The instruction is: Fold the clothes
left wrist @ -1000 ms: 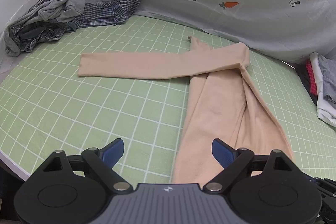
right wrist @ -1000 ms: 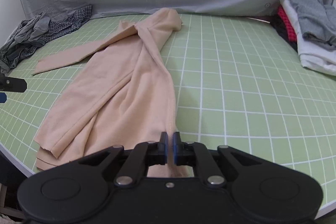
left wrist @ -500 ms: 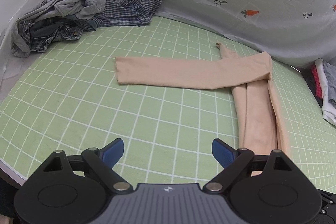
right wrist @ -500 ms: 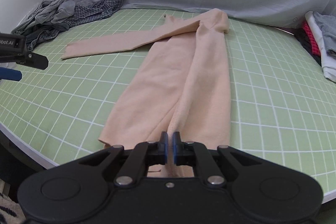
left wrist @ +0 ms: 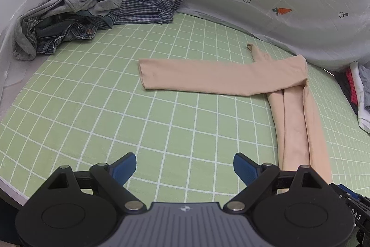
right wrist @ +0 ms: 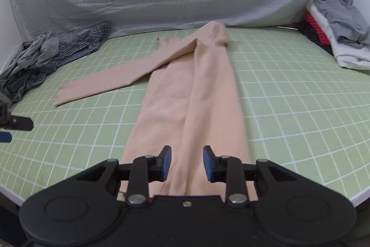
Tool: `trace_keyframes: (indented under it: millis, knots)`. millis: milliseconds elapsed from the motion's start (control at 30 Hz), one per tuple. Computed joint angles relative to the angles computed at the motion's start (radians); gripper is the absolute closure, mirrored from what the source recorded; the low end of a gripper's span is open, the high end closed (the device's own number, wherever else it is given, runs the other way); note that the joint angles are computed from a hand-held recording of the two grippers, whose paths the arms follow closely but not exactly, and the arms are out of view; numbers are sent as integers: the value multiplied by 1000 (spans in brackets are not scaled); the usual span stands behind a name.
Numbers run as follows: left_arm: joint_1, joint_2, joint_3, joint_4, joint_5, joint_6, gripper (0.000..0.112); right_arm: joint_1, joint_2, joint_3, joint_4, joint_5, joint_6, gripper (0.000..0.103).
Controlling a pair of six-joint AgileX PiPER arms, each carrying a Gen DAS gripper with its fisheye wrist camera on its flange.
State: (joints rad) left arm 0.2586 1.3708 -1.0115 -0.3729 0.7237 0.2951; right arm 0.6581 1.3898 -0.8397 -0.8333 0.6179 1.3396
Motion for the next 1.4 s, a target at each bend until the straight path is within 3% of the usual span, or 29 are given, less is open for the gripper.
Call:
trace_keyframes:
  millis: [100,200,267,300,367,500,800,1067,1233,1400]
  knots:
    - [0,8,-4,12,-3,-16,21,-44,52,-15,130,-3,-115,72]
    - [-12,23,-18,41,-5,-62,20,-55,91,-30,204,4,-198,65]
    - [-29,33,-29,69,-7,-101,19,-57,92,-41,193,17,-201,54]
    - [-37,39,-36,83,-10,-123,18,-64,85,-40,178,19,-190,39]
    - [-56,53,-54,112,-21,-182,17,-77,70,-39,149,23,-168,22]
    - [-95,102,-107,197,-35,-349,17,-174,38,-48,151,-18,-241,13]
    - [-222,250,-269,504,-13,-779,17,-465,132,-232,382,-117,-714,12]
    - [-241,480,-490,654,59,-985,17,-614,404,-567,774,-142,-1175,16]
    - [-219,659,-705,676,173,-1021,17,-617,639,-857,786,-49,-1224,15]
    - [-223,792,-899,695,294,-987,17,-614,900,-1270,803,147,-1233,15]
